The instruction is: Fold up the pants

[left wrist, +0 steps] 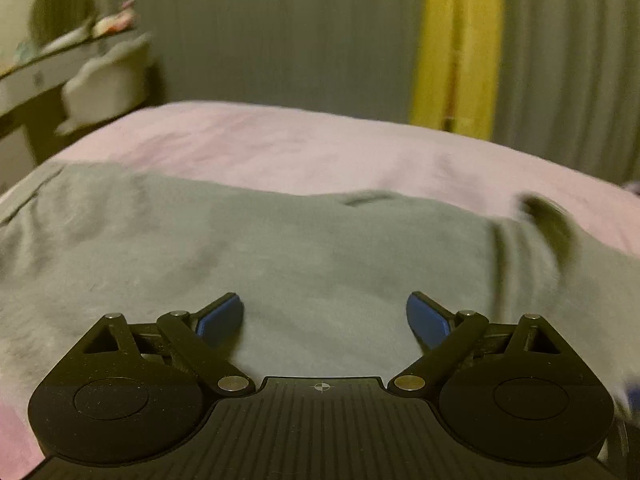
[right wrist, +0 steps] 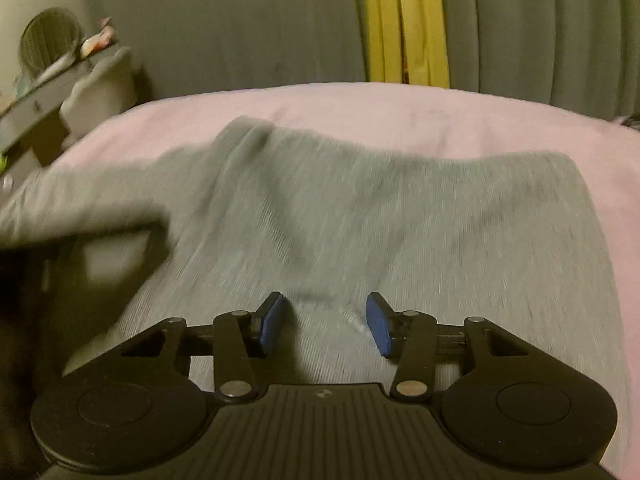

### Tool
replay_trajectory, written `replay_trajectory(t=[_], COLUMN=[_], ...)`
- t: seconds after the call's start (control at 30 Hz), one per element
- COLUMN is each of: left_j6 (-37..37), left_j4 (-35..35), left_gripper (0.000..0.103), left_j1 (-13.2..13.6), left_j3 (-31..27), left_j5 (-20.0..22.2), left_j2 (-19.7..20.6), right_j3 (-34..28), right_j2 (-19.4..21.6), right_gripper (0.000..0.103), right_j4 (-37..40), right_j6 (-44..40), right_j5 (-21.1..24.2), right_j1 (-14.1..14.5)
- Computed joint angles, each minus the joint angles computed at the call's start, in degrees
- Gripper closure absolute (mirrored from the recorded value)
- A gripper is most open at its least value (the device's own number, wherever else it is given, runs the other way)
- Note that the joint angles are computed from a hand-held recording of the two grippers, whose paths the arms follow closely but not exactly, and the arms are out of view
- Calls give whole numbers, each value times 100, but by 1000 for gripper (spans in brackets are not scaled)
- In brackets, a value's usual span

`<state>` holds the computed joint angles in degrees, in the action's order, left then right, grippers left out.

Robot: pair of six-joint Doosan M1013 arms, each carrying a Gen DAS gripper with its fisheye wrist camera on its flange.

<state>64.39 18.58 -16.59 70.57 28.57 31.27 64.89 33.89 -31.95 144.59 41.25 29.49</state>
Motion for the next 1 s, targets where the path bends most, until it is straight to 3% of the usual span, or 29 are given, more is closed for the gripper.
replay_trajectory(t=[0.1, 0.2, 0.3, 0.37, 0.43, 0.53, 0.67, 0.83, 0.93, 1.0], left_j6=[-783, -1665, -2085, -2347, -2432, -2404, -2206, -2183, -2230, -2199], left_j4=[36, 619, 991, 1244, 1377, 1299, 1247, 1103, 1155, 1172], left_gripper=[9, 8, 8, 8, 8, 8, 8, 8, 8, 8], left_j1=[120, 148, 162, 157, 157, 174, 170, 198, 197, 192], left_j3=[-130, -242, -334, -341, -378, -426, -442, -470, -505, -533], left_j5=[121, 353, 603, 674, 781, 915, 975, 1119, 1250, 1295], left_j2=[40, 95, 140, 139, 160, 168, 163, 160, 180, 200], right_j3=[263, -59, -173, -448, -509, -390, -346, -968, -1294, -1540], right_j2=[-203, -156, -99, 105, 195, 134, 27, 384, 629, 809], right_gripper=[57, 57, 57, 55, 55, 55, 56, 57, 57, 56], right_j4=[97, 829, 758, 819, 853, 764, 1510, -60, -364, -86], right_j6=[165, -306, 31, -251, -253, -961, -969, 226, 574, 332], right_j5=[34, 376, 136, 305, 397, 317, 97, 408, 575, 856], right_j1=[89, -28, -73, -32, 74, 277, 78, 35, -3, 13])
